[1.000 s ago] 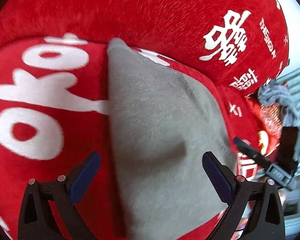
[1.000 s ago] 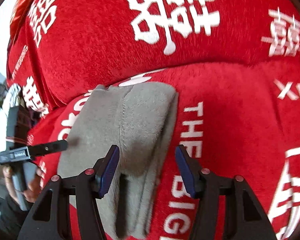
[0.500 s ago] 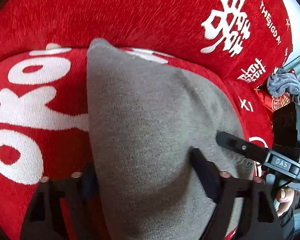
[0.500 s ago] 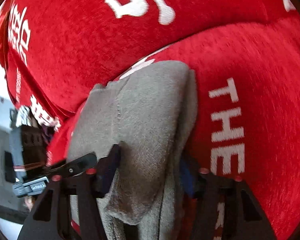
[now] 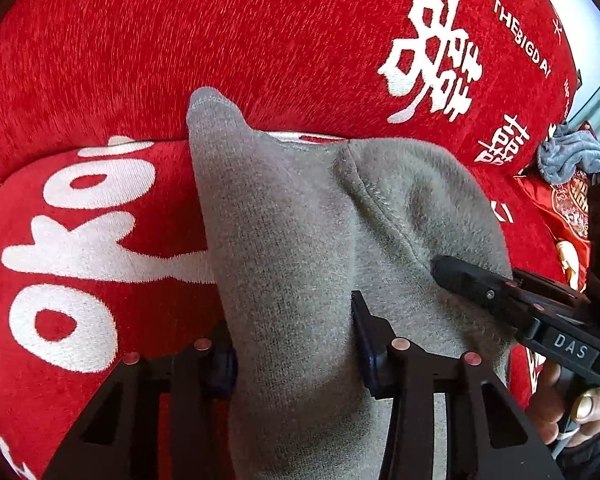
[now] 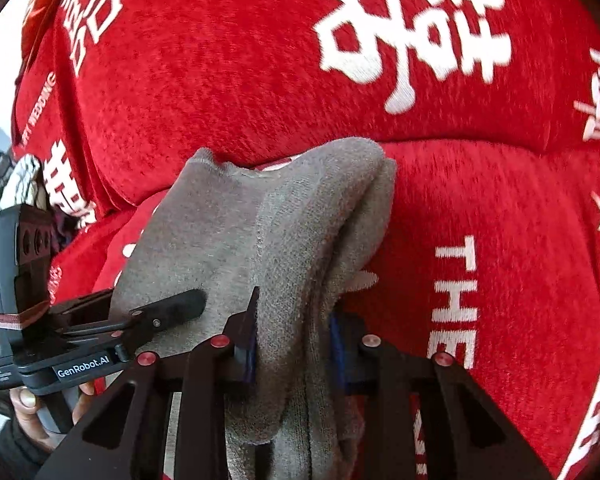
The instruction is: Fold small clothes
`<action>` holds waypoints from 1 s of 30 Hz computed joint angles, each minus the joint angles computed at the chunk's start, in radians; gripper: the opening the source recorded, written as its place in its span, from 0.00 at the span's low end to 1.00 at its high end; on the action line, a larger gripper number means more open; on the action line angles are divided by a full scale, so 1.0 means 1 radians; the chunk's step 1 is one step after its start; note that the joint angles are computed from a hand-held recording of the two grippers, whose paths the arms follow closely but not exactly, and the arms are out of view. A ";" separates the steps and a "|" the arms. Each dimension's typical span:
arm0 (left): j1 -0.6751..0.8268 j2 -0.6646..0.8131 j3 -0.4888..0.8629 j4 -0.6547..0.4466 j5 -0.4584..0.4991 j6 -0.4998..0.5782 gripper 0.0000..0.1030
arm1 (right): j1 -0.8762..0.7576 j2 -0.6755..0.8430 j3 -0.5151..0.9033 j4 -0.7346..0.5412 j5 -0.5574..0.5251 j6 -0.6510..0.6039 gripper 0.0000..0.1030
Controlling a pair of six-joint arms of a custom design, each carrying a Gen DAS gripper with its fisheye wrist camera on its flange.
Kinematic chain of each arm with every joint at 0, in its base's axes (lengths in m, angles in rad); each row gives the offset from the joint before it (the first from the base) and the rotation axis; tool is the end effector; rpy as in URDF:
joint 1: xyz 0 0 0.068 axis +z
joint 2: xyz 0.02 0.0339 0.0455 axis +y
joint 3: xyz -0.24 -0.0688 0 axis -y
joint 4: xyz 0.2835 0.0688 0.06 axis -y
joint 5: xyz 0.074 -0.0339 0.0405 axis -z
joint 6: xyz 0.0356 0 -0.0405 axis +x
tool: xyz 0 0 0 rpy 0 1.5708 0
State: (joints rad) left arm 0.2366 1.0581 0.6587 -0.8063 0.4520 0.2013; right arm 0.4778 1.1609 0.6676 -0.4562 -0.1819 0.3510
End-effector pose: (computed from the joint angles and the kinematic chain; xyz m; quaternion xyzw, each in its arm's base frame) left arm 0.2220 0.0375 0.1686 0.0238 0.9589 -0.1767 0.2206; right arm 0.2332 0.1280 0.1636 -0.0878 0.9445 0.2017 0.2438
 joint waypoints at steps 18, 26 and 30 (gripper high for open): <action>0.102 -0.203 -0.005 -0.206 0.023 0.103 0.44 | 0.161 -0.147 0.027 -0.137 0.137 0.072 0.29; 0.218 -0.303 -0.009 -0.361 0.065 0.233 0.44 | 0.308 -0.248 0.016 -0.229 0.256 0.180 0.29; 0.304 -0.358 -0.011 -0.458 0.086 0.329 0.44 | 0.394 -0.301 0.004 -0.266 0.311 0.249 0.29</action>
State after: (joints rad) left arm 0.5407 0.7000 0.6478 -1.2639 0.5382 0.5307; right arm 0.8720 0.8601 0.6715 -0.7226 0.1295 0.6004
